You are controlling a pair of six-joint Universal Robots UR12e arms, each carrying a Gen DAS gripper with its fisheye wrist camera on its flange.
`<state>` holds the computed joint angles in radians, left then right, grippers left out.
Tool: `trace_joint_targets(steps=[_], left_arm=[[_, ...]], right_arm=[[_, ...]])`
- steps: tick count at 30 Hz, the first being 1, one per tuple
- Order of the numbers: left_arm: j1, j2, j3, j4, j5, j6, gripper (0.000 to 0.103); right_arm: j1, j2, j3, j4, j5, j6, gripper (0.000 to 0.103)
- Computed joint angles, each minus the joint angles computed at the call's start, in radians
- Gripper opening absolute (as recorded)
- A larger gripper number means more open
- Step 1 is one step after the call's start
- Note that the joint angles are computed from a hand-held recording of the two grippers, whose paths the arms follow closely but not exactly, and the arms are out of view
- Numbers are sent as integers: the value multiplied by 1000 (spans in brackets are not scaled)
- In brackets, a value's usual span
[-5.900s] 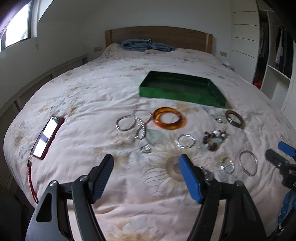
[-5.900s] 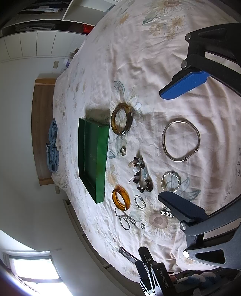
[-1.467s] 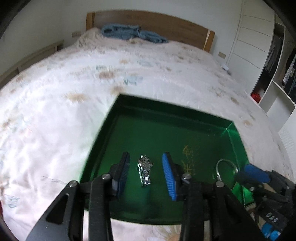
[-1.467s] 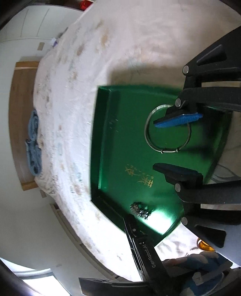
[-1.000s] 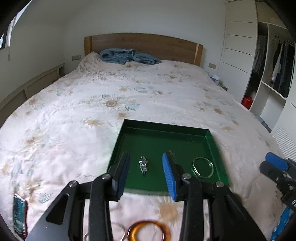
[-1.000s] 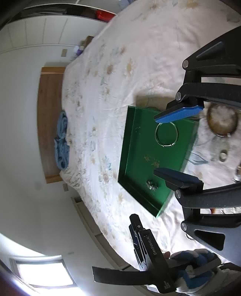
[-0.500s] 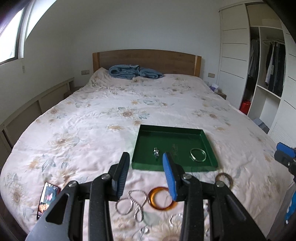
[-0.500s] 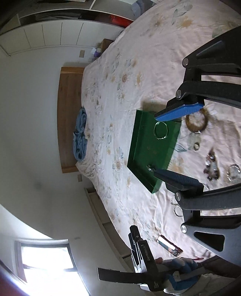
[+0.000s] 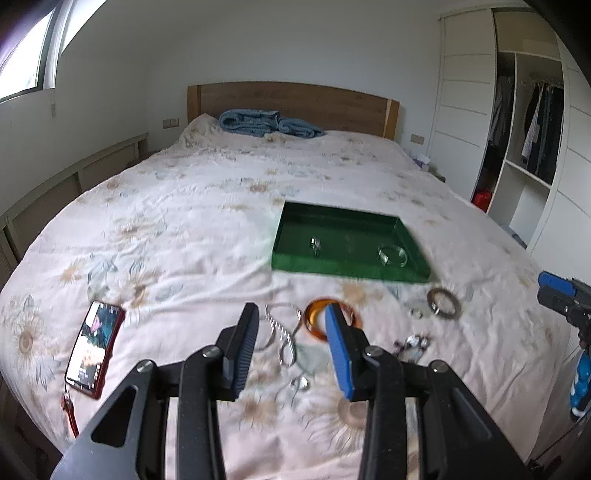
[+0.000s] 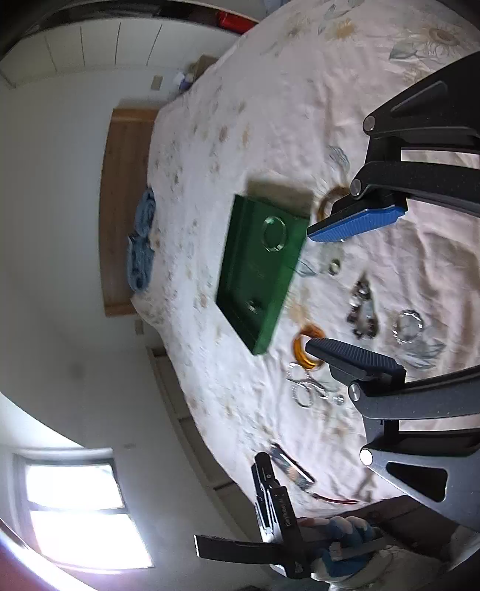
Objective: Organize jewelry
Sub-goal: 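Withdraw both tools from the tray back toward the jewelry, then grasp the small silver ring with the left tool while the right tool grasps the twisted silver bangle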
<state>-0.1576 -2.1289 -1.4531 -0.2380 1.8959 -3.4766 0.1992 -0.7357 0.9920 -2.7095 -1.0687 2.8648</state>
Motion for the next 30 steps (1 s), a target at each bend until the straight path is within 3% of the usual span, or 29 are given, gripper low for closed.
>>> trace_joint_targets(steps=[13, 19, 30], left_arm=[[9, -20, -68, -61, -110, -40, 36], [12, -47, -42, -90, -122, -18, 36], [29, -94, 17, -145, -155, -12, 36]], right_arm=[[10, 35, 8, 278, 77, -173, 53], [30, 75, -43, 401, 42, -242, 53], [45, 128, -124, 487, -7, -264, 53]])
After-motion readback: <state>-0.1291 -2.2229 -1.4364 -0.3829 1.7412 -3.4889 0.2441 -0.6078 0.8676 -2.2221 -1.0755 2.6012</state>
